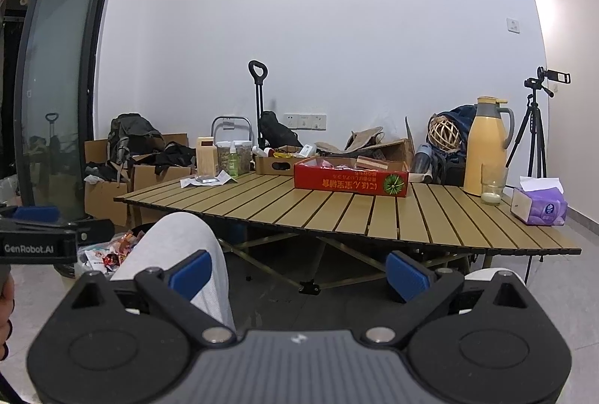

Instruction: Organize soft objects

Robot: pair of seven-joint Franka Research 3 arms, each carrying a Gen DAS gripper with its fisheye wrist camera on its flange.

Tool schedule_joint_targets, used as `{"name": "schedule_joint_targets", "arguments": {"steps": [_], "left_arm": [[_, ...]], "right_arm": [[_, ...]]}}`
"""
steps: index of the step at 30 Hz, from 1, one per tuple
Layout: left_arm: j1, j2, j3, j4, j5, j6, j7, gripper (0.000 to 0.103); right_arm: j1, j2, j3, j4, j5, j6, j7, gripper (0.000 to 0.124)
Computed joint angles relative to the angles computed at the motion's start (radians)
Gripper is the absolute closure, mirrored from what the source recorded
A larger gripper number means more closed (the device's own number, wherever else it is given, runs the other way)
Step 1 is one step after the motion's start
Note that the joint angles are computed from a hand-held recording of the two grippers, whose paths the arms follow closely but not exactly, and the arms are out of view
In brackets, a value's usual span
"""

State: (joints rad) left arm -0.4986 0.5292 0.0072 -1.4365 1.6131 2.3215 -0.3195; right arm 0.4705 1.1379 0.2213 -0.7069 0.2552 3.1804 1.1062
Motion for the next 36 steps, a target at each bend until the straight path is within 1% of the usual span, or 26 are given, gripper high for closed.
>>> {"name": "schedule_joint_targets", "arguments": {"steps": [3, 10, 17, 36], "left_arm": [[0.001, -0.002, 0.001, -0.004, 0.006, 0.006, -0.001, 0.0], [0.005, -0.011, -0.003, -0.015, 0.017, 0.004, -0.01, 0.0], [0.006, -0.01, -0.004, -0.012, 0.021, -0.001, -0.009, 0.0], [0.005, -0.006, -0.005, -0.006, 0.002, -0.003, 0.008, 0.0]], "right_arm": [[0.003, 0.011, -0.006, 0.02, -0.003, -0.01, 0.006, 0.024], [-0.004, 0.002, 0.011, 0.002, -0.003, -0.007, -0.01, 0.024], [-0.001, 0.008, 0.006, 0.014, -0.001, -0.01, -0.008, 0.024], [-0.004, 0.003, 0.01, 0.006, 0.003, -0.009, -0.011, 0.024]]}}
